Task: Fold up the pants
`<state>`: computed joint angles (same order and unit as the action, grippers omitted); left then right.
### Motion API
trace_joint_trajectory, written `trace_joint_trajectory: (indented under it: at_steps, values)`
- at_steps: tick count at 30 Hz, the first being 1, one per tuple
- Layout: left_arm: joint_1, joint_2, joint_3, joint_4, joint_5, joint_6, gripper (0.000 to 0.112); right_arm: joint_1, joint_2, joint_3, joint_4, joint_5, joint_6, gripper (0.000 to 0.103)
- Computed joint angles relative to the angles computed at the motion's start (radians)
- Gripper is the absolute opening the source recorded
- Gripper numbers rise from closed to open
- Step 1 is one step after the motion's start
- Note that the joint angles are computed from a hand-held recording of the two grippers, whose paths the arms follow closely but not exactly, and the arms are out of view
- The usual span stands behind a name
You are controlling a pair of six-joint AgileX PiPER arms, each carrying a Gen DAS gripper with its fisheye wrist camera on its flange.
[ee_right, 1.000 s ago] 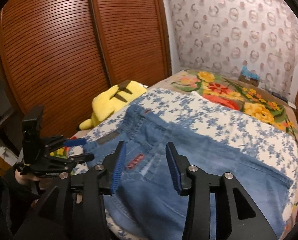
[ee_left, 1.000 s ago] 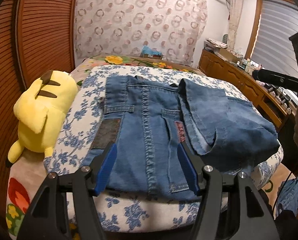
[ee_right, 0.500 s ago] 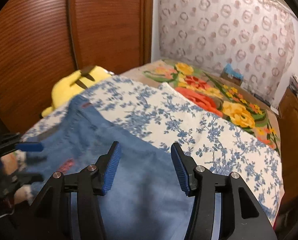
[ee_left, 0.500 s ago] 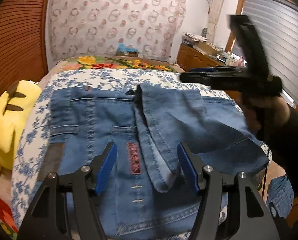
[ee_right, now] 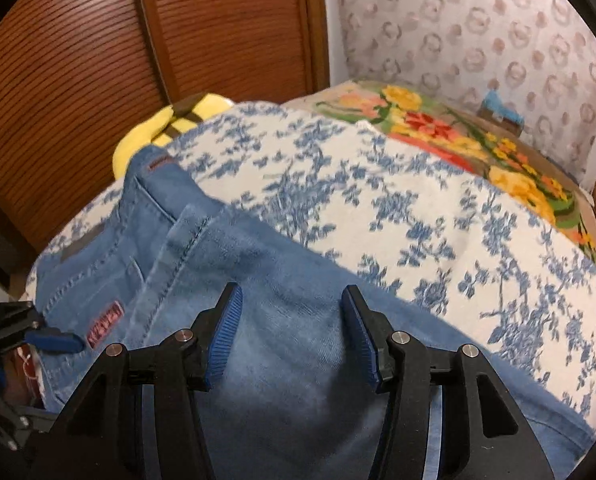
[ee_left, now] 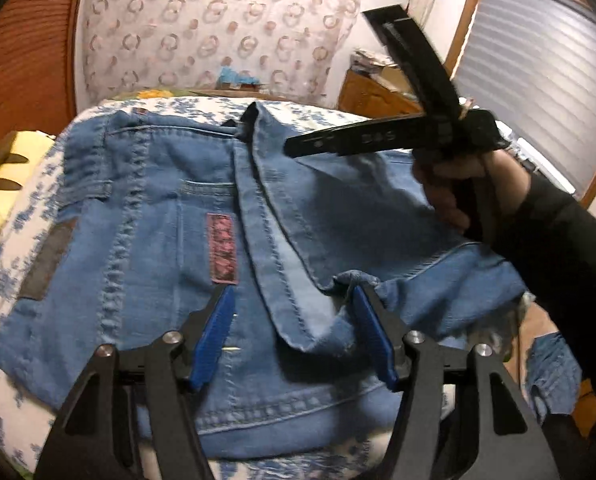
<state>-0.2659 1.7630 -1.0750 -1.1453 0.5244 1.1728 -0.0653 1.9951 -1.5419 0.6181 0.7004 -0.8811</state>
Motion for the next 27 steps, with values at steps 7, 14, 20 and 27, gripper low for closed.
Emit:
trace_joint_trajectory:
  at_steps: [7, 14, 20, 27]
  values:
    - [-0.024, -0.013, 0.025, -0.014, -0.004, 0.011, 0.039, 0.003, 0.009, 0.018, 0.029, -0.011, -0.037, 0.012]
    - [-0.019, -0.034, 0.043, -0.039, 0.036, 0.035, 0.013, -0.030, -0.104, 0.168, 0.237, -0.114, -0.212, 0.002]
    - [-0.013, -0.083, 0.056, -0.071, 0.036, 0.078, 0.002, -0.040, -0.228, 0.233, 0.326, -0.134, -0.302, 0.002]
    - [0.082, -0.162, 0.026, -0.070, 0.088, 0.086, 0.001, -0.015, -0.320, 0.219, 0.348, -0.139, -0.292, 0.002]
